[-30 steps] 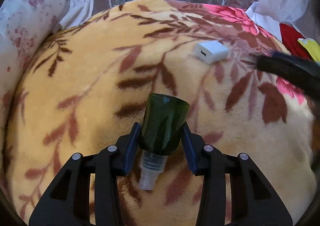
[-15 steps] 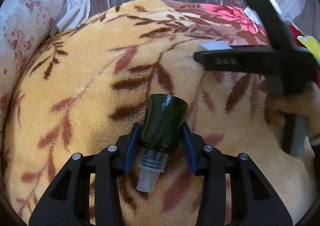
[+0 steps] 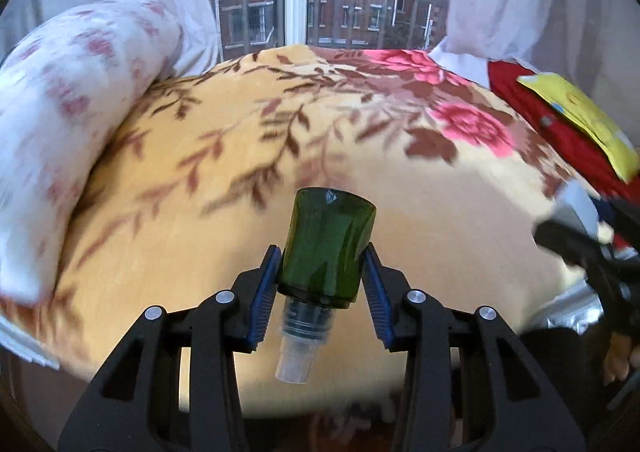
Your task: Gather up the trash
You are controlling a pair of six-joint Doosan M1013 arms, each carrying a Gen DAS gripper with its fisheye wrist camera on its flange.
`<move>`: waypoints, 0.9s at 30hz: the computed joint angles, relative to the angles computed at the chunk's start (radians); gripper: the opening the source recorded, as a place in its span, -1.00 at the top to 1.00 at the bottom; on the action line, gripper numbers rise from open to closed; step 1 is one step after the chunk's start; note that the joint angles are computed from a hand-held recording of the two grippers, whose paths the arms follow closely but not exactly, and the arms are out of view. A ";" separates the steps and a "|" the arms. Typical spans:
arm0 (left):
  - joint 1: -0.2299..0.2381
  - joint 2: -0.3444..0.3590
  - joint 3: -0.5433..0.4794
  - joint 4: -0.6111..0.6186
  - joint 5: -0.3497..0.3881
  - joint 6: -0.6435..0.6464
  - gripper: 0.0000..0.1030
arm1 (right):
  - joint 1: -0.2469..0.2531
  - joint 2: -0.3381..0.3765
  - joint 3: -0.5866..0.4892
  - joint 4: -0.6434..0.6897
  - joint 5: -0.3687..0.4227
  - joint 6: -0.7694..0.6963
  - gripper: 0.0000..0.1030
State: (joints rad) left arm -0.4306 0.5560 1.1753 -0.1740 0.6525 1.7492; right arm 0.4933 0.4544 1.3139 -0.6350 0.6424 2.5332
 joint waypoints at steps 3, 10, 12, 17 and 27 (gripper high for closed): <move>0.003 -0.073 0.153 -0.057 -0.051 0.048 0.22 | 0.065 -0.051 0.116 -0.037 0.009 0.137 -0.29; -0.010 -0.021 0.197 -0.057 0.113 0.050 0.22 | 0.080 -0.005 0.169 0.250 0.012 0.045 -0.29; -0.006 0.009 0.173 -0.073 0.178 0.065 0.22 | 0.070 0.014 0.161 0.315 0.024 0.003 -0.29; -0.027 0.098 0.092 0.028 0.334 0.014 -0.11 | 0.036 0.074 0.100 0.497 0.135 -0.144 -0.40; -0.049 0.092 0.062 0.029 0.396 0.146 -0.52 | 0.039 -0.007 0.168 0.395 0.056 0.014 -0.45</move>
